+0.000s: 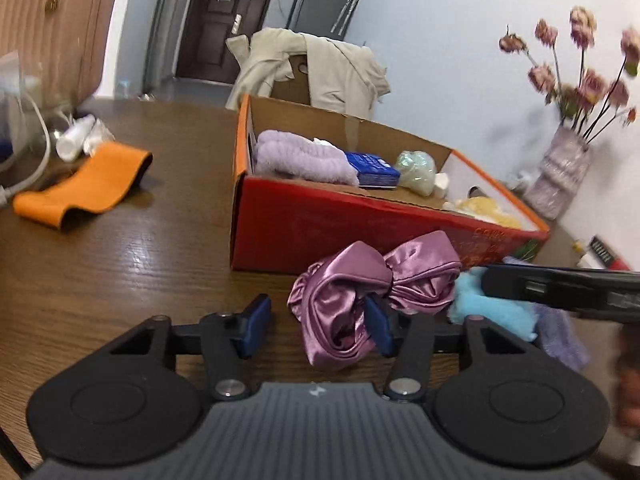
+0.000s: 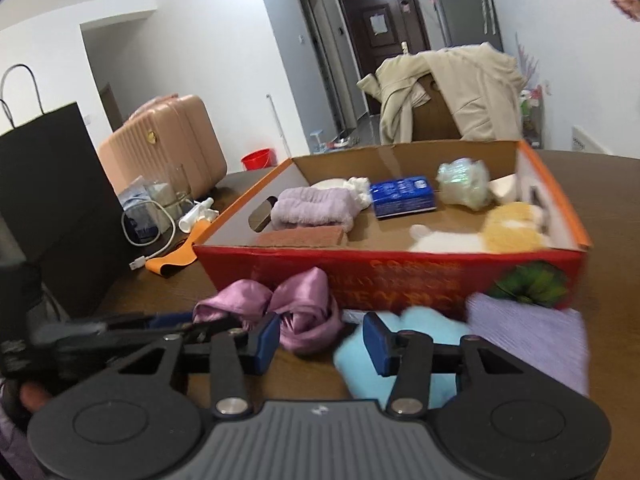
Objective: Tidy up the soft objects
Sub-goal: 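Grasp the pink satin scrunchie with the left tool, then carry the pink scrunchie over the box and open the left tool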
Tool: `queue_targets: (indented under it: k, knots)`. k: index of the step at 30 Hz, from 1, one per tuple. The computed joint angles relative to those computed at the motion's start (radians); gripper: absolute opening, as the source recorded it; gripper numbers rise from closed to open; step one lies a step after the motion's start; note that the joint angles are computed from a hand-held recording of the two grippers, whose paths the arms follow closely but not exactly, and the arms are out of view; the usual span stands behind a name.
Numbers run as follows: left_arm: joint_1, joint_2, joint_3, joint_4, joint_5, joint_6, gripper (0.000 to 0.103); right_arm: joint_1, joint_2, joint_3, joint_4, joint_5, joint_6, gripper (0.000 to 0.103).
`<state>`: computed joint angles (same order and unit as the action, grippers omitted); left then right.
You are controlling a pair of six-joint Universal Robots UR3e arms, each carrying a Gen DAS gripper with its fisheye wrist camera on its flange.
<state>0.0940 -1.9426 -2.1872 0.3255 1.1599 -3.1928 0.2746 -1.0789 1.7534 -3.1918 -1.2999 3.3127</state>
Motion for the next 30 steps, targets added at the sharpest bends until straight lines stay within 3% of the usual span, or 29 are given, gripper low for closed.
queue_targets:
  k: [5,9,15,24,30]
  knots:
    - [0.024,-0.014,-0.001,0.0,-0.057,-0.009,0.024,0.032,0.194,-0.202,-0.01,-0.004,0.054,0.033]
    - [0.039,-0.025,-0.001,-0.004,-0.086,-0.024,0.023,0.027,0.242,-0.183,-0.101,0.02,0.079,0.025]
    - [0.072,-0.028,-0.006,-0.014,-0.136,-0.031,0.019,0.023,0.277,-0.162,-0.196,0.034,0.075,0.023]
    - [0.073,-0.027,-0.002,-0.013,-0.141,-0.021,0.013,0.032,0.273,-0.158,-0.204,0.017,0.066,0.022]
    - [0.073,0.066,-0.133,0.13,-0.164,-0.005,0.009,0.069,0.193,-0.086,-0.242,-0.035,0.049,0.017]
